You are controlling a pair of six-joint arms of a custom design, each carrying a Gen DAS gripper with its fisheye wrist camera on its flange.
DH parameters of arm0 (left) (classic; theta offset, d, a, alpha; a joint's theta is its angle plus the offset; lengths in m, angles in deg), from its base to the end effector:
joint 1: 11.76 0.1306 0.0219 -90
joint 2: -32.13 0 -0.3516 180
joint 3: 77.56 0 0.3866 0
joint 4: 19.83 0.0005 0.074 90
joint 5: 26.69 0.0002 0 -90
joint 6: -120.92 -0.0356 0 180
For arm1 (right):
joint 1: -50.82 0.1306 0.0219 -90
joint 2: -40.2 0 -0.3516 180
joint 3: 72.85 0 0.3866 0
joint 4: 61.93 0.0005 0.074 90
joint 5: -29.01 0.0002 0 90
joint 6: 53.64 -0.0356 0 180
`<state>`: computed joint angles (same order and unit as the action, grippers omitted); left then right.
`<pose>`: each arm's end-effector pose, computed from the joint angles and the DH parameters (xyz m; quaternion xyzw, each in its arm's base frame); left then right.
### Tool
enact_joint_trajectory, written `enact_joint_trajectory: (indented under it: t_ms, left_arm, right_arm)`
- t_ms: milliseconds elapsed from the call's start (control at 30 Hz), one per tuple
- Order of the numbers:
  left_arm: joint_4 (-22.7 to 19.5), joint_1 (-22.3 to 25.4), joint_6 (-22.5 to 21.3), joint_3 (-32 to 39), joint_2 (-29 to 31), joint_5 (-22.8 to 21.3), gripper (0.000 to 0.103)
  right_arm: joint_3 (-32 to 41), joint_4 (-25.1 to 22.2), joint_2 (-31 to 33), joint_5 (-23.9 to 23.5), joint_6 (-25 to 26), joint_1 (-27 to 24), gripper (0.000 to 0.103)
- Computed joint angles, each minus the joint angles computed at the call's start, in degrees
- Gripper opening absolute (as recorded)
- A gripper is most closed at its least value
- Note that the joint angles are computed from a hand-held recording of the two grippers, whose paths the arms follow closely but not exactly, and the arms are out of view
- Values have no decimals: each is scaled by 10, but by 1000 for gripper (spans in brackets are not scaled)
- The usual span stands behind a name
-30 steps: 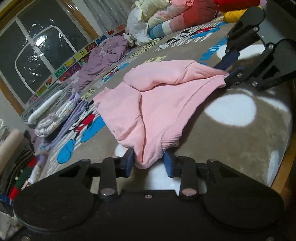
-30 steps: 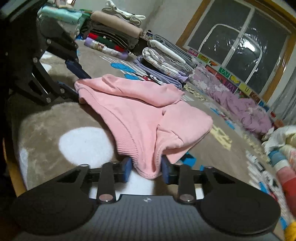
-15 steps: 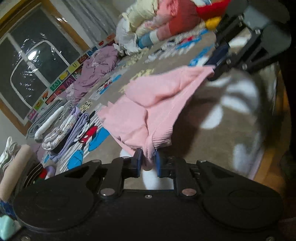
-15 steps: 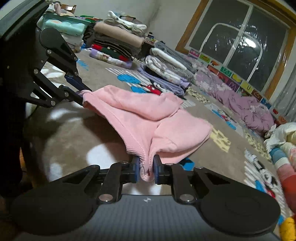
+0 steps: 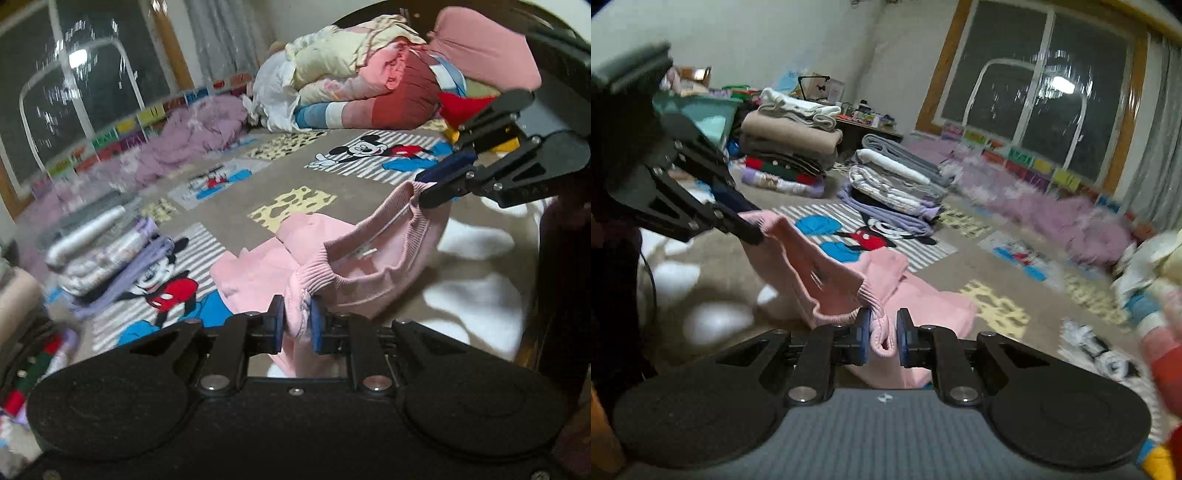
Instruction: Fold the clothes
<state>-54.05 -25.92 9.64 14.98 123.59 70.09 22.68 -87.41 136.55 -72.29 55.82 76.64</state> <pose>0.4922 -0.1290 0.4294 0.2940 0.8276 -0.0224 0.4776 0.4877 0.2432 0.4261 -0.3733 0.7602 0.1126 0.5197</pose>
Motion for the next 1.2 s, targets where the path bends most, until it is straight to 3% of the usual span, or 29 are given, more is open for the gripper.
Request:
enact_joint_trajectory:
  t_ms: [200, 333, 400, 500, 533, 600, 667, 733, 800, 867, 933, 1033, 1067, 1133, 1167, 1200]
  left_arm:
    - [-131, 41, 59, 183, 134, 106, 14]
    - [-204, 60, 99, 286, 215, 164, 13]
    - [-218, 68, 123, 318, 246, 188, 14]
    - [-208, 83, 190, 330, 275, 240, 14]
    - [-197, 89, 220, 325, 280, 257, 18]
    - [-151, 101, 294, 292, 275, 284, 43]
    - [-54, 115, 387, 223, 248, 302, 56]
    - [67, 130, 495, 130, 204, 316, 58]
    - [153, 136, 554, 54, 163, 315, 64]
    - [206, 135, 579, -3, 132, 313, 65]
    - [221, 128, 570, -31, 114, 307, 65]
    - [213, 116, 533, -44, 104, 296, 65]
    - [209, 113, 523, -42, 106, 296, 65]
    - [207, 109, 521, -35, 115, 292, 52]
    - [202, 108, 521, -30, 120, 290, 34]
    - [204, 110, 530, -28, 124, 292, 27]
  right_arm:
    - [192, -115, 133, -88, -64, -41, 16]
    - [325, -191, 233, -134, -134, -63, 16]
    - [367, -210, 272, -150, -172, -70, 17]
    - [387, -209, 305, -170, -231, -76, 17]
    - [384, -201, 311, -178, -255, -79, 17]
    - [372, -176, 318, -190, -311, -86, 17]
    - [338, -128, 314, -195, -379, -93, 29]
    - [275, -34, 294, -227, -479, -107, 47]
    - [195, 76, 262, -241, -569, -119, 55]
    - [149, 126, 239, -241, -588, -124, 58]
    - [108, 171, 219, -247, -597, -125, 62]
    - [88, 168, 203, -249, -548, -117, 68]
    - [87, 161, 201, -246, -528, -113, 65]
    - [82, 163, 199, -246, -502, -105, 55]
    - [79, 169, 199, -249, -497, -102, 42]
    - [77, 174, 199, -250, -492, -99, 35]
